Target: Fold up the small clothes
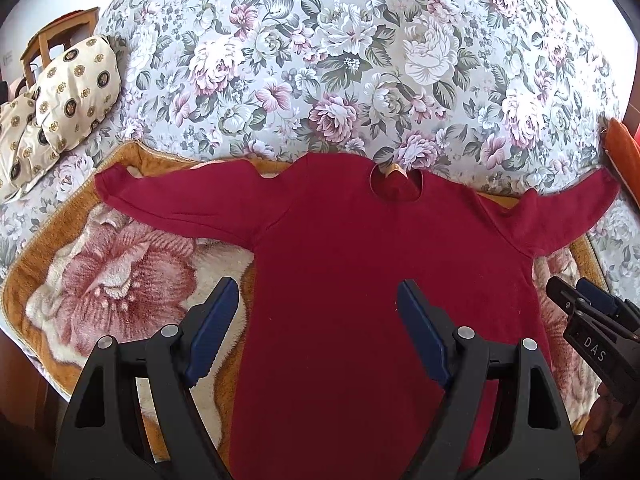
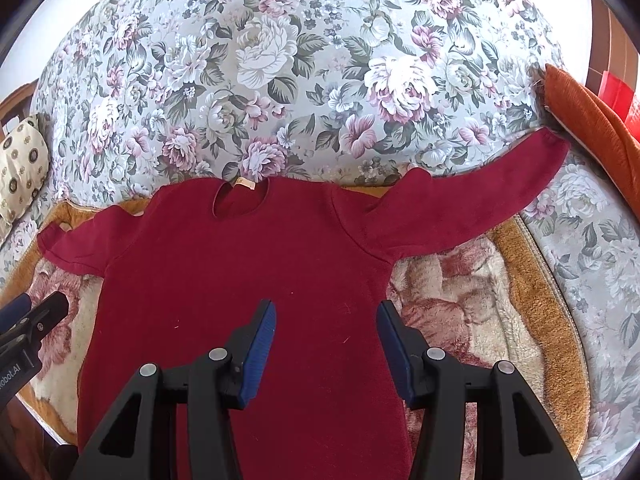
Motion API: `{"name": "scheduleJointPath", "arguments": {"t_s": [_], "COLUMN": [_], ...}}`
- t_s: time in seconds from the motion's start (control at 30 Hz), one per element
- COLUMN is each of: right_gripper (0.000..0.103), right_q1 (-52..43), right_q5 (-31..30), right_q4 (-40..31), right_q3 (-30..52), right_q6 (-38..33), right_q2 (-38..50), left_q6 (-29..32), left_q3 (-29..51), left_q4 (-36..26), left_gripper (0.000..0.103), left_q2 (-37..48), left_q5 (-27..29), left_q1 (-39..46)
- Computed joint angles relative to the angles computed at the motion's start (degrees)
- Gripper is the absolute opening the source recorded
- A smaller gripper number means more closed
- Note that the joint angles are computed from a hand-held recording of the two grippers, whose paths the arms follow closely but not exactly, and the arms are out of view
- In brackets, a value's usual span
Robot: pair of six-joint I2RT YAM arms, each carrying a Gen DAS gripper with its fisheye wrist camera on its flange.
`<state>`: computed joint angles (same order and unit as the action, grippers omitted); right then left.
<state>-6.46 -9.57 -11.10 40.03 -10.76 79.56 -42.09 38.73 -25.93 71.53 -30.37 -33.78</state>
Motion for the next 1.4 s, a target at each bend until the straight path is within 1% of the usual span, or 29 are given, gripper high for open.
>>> {"name": "scheduleJointPath", "arguments": {"t_s": [0.47, 1.03, 1.4], "right_gripper": [0.050, 0.050, 0.050], "right_q1": [5.0, 11.1, 13.8], "right_q5": [2.9, 6.4, 8.0], "right_q4": [2.6, 6.4, 7.1], "right_q3": [1.4, 6.7, 9.9], "right_q6": [2.2, 5.1, 7.7], "right_q2": [4.4, 15.3, 20.1], "left_q6": [2.9, 7.4, 8.8], "left_q3": [0.0, 0.9, 2.5], "left_q4": [4.9, 11.8, 14.1], "left_gripper": [0.082, 0.082, 0.082], "left_q2": [3.9, 11.5, 15.2], "left_q5": [3.4, 7.8, 9.6], "left_q1": [4.4, 11.6, 13.9]}}
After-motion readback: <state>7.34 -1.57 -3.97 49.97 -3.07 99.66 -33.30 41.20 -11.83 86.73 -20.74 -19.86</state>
